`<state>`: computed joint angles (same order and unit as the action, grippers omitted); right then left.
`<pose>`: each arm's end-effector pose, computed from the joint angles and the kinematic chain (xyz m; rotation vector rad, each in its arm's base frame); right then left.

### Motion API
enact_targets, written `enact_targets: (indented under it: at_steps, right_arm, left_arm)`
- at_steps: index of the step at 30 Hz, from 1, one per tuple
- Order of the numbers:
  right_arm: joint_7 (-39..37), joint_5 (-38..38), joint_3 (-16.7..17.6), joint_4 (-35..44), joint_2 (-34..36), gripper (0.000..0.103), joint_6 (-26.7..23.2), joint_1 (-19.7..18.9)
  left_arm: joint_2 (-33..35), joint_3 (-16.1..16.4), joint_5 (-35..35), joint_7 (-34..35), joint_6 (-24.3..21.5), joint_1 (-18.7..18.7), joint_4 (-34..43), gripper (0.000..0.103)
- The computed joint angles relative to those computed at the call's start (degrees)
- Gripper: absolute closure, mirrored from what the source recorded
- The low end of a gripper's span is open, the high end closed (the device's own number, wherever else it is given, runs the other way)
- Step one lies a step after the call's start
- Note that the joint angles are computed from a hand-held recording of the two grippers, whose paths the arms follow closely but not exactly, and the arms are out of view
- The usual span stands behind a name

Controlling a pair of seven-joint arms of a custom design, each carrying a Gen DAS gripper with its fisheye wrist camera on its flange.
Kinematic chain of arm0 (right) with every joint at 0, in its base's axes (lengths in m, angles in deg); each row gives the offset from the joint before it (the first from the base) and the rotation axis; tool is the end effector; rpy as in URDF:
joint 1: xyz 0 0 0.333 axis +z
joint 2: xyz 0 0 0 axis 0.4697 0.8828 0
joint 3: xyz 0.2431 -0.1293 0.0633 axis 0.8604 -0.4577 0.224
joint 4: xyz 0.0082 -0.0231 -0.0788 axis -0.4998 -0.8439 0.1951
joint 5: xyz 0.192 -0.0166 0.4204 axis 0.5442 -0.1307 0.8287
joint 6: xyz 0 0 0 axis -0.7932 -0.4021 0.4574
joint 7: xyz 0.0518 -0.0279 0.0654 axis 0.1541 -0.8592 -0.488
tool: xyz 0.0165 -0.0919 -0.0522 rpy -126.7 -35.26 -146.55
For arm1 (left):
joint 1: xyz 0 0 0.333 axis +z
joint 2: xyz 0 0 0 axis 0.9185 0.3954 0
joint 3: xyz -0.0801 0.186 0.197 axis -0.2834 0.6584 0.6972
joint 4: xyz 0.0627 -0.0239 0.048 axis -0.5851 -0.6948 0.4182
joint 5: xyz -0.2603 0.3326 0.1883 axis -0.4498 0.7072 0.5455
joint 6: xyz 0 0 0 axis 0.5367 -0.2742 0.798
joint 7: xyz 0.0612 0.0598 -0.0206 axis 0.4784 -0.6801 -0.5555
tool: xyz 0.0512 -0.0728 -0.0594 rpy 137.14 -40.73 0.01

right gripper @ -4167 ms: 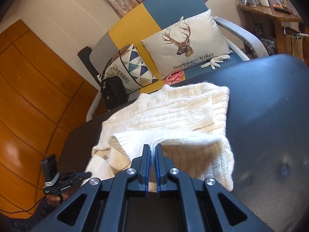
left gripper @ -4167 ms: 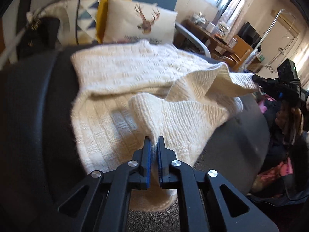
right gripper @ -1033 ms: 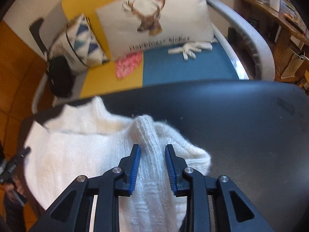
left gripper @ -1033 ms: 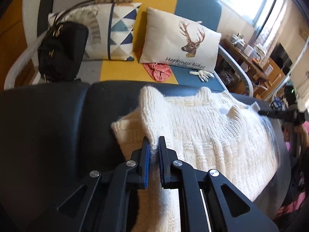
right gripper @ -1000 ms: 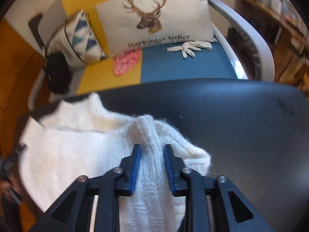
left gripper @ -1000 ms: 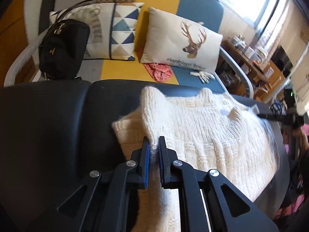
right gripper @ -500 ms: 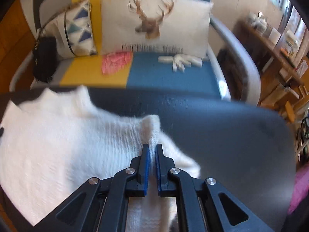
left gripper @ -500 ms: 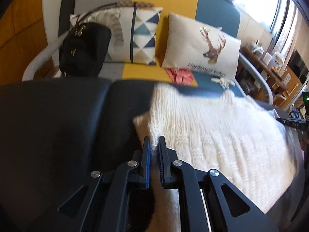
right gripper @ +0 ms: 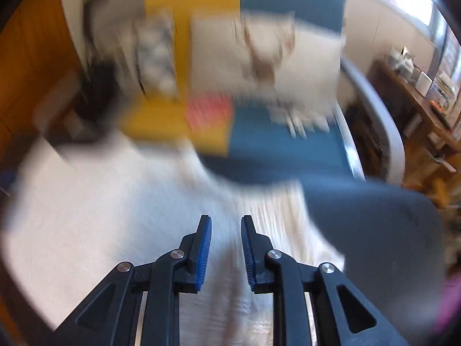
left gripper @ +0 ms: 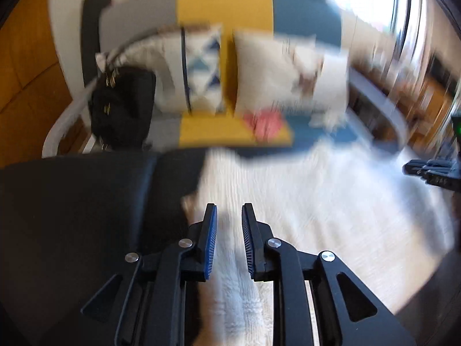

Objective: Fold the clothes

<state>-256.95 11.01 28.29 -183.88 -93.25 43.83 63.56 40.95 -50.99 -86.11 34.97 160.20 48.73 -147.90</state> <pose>0.3325 0.3920 0.3365 -1.4917 2.5205 -0.5879 0.4993 -0.3185 0.3488 -1.1863 2.5122 -0.7134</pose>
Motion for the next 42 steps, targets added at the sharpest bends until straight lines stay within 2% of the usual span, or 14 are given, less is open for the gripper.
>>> enact_targets:
  at_steps: [1,3,5,10,12,16,18,22,25,29,32,35,36,42]
  right_arm:
    - [2.6,-2.2,-1.3,-0.8,-0.1,0.086,0.2,2.2]
    - [1.1,-0.3,0.5,-3.0,-2.3,0.086,2.6,1.0]
    - [-0.6,1.2,0.0,-4.5,-4.0,0.086,4.1,1.6]
    - [7.4,1.0,2.5,-10.5,-14.4,0.086,8.1,1.1]
    - [9.4,0.3,4.0,-10.9,-16.4,0.082,10.4,2.3]
    - [8.2,4.3,4.5,-8.7,-12.6,0.082,9.4,6.2]
    - [8.7,6.5,4.7,-8.3,-10.4,0.085,7.4,7.4]
    - [27.9,3.6,10.6,-15.7,-22.1,0.081,12.4,8.7]
    - [37.9,4.3,13.9,-16.9,-26.1,0.079,7.5,12.9]
    - [49.5,3.2,16.6,-18.9,-27.0,0.077,7.6,17.2]
    - [54.0,0.2,15.6,-22.7,-27.9,0.075,11.8,18.2]
    - [55.9,-2.7,14.4,-24.1,-26.5,0.074,16.9,17.2]
    - [54.8,-3.2,13.3,-23.7,-25.5,0.082,17.8,17.0]
    - [38.9,1.2,9.3,-13.2,-18.4,0.095,4.8,18.6]
  left_arm:
    - [0.0,0.7,3.5,-2.7,0.6,-0.7,-0.7,0.084]
    - [-1.7,4.1,-1.6,2.4,5.1,-4.5,-4.5,0.084]
    - [-2.6,1.2,-6.7,6.8,6.0,-2.0,-5.7,0.084]
    - [-6.0,1.8,-12.6,8.6,4.5,-2.6,-6.3,0.084]
    - [-9.6,4.4,-18.7,15.7,5.5,-6.2,-9.4,0.084]
    - [-11.8,-0.2,-10.7,13.1,5.8,-2.5,-14.1,0.084]
    - [-11.5,0.0,-9.3,12.0,8.1,-2.6,-15.3,0.084]
    - [-17.6,7.4,-19.5,15.8,4.8,-8.8,-17.5,0.084]
    - [-23.7,9.6,-22.7,16.7,2.2,-9.0,-21.5,0.084]
    - [-30.7,10.5,-23.5,15.7,-2.1,-6.8,-27.0,0.082]
    - [-33.1,10.1,-22.8,13.4,-4.6,-4.7,-29.5,0.082]
    - [-36.2,9.7,-21.9,11.3,-6.1,-3.4,-32.1,0.081]
    - [-37.5,9.2,-21.3,10.6,-6.1,-3.1,-33.1,0.081]
    - [-42.8,11.0,-20.0,10.2,-7.3,-3.9,-36.3,0.081]
